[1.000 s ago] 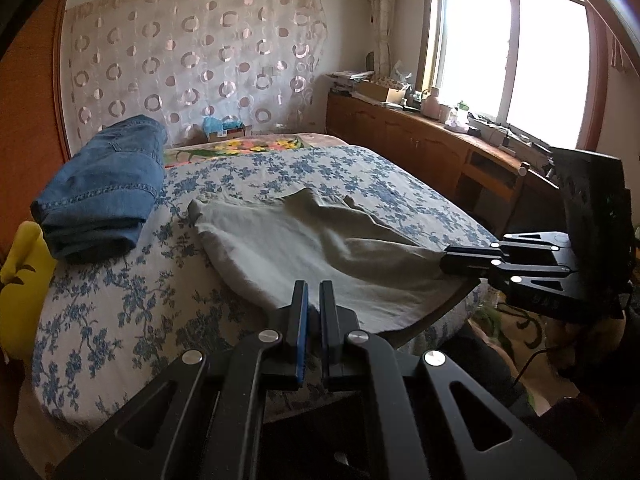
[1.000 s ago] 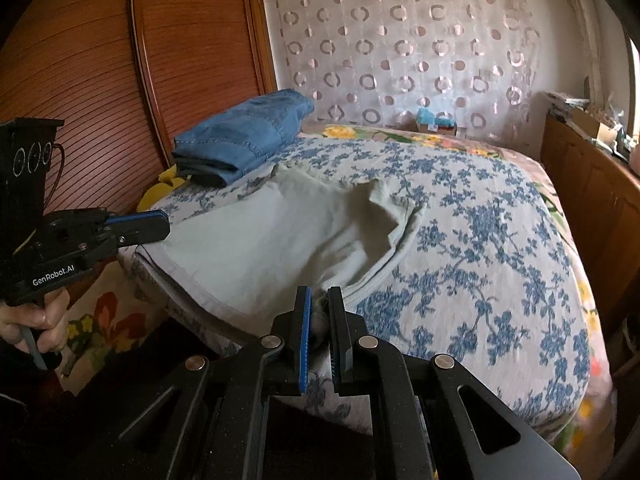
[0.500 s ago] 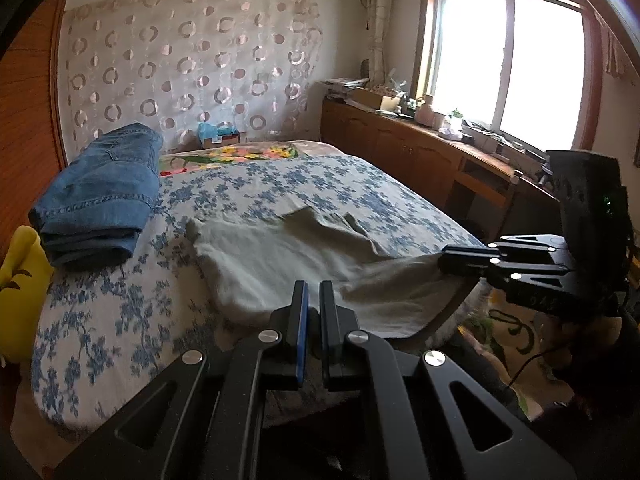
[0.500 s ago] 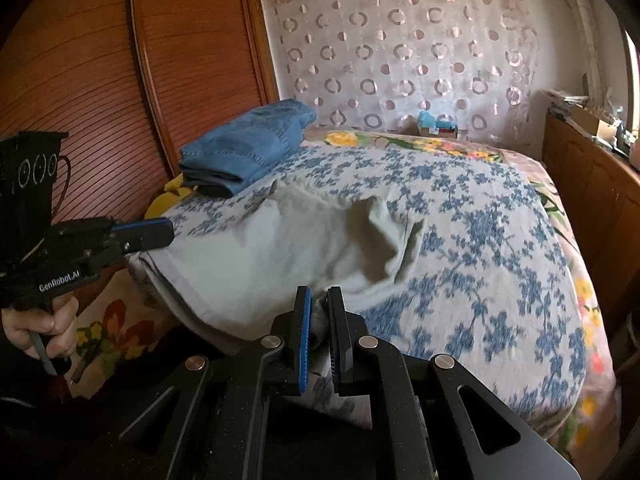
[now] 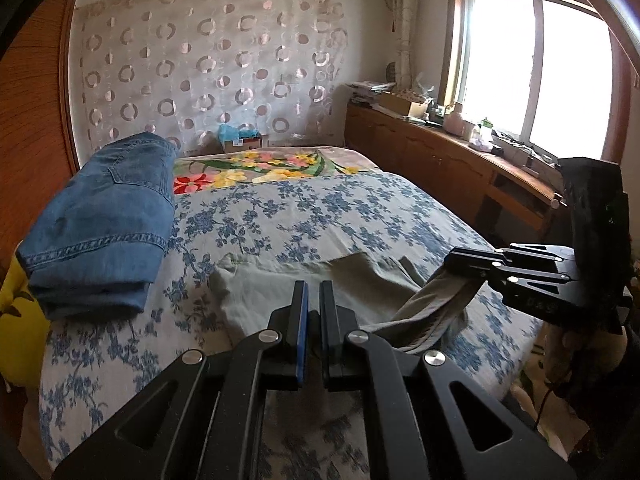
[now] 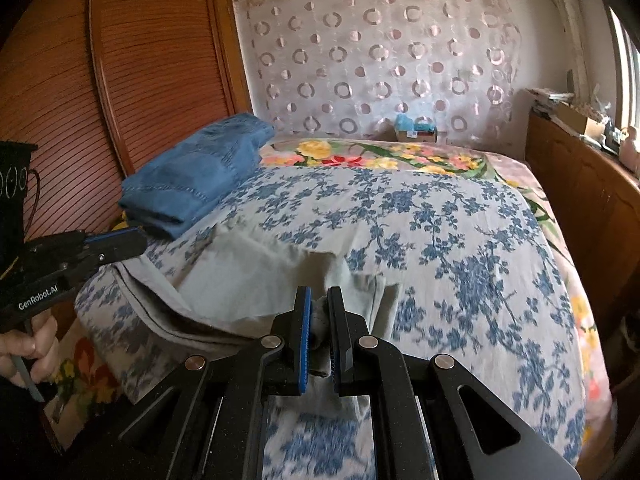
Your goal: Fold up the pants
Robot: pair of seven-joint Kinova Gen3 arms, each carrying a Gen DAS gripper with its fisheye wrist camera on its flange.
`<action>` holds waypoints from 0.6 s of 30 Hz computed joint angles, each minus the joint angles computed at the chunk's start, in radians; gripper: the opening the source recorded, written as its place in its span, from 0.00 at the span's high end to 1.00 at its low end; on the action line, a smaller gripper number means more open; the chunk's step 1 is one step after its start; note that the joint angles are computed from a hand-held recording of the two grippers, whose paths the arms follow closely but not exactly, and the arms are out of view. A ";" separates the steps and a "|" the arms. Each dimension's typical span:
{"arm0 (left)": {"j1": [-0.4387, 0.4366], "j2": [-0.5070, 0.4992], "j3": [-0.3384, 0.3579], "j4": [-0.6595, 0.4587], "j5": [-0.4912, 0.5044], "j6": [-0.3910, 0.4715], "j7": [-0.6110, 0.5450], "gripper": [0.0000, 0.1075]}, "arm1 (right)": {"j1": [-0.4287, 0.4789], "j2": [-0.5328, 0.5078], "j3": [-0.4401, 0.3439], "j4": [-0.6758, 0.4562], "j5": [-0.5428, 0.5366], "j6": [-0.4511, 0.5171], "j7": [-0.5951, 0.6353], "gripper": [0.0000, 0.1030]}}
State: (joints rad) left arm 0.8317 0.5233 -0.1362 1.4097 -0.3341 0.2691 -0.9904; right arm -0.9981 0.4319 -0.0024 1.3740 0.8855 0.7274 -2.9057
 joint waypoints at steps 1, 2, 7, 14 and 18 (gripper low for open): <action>-0.011 0.006 0.010 -0.010 0.005 0.005 -0.006 0.94 | 0.006 0.008 -0.001 -0.013 -0.005 0.002 0.006 0.92; -0.026 0.011 0.025 -0.021 0.012 0.009 -0.015 0.94 | 0.009 0.015 0.000 -0.022 -0.009 0.002 0.012 0.92; -0.026 0.031 0.017 -0.075 0.010 0.036 -0.020 0.94 | 0.020 0.029 0.013 -0.042 -0.022 -0.005 0.033 0.92; -0.035 0.059 0.030 -0.117 0.005 0.078 -0.024 0.94 | 0.051 0.068 0.008 -0.102 -0.112 0.008 0.123 0.92; -0.017 0.058 0.009 -0.115 -0.015 0.083 -0.002 0.94 | 0.047 0.078 0.025 -0.122 -0.139 0.007 0.147 0.92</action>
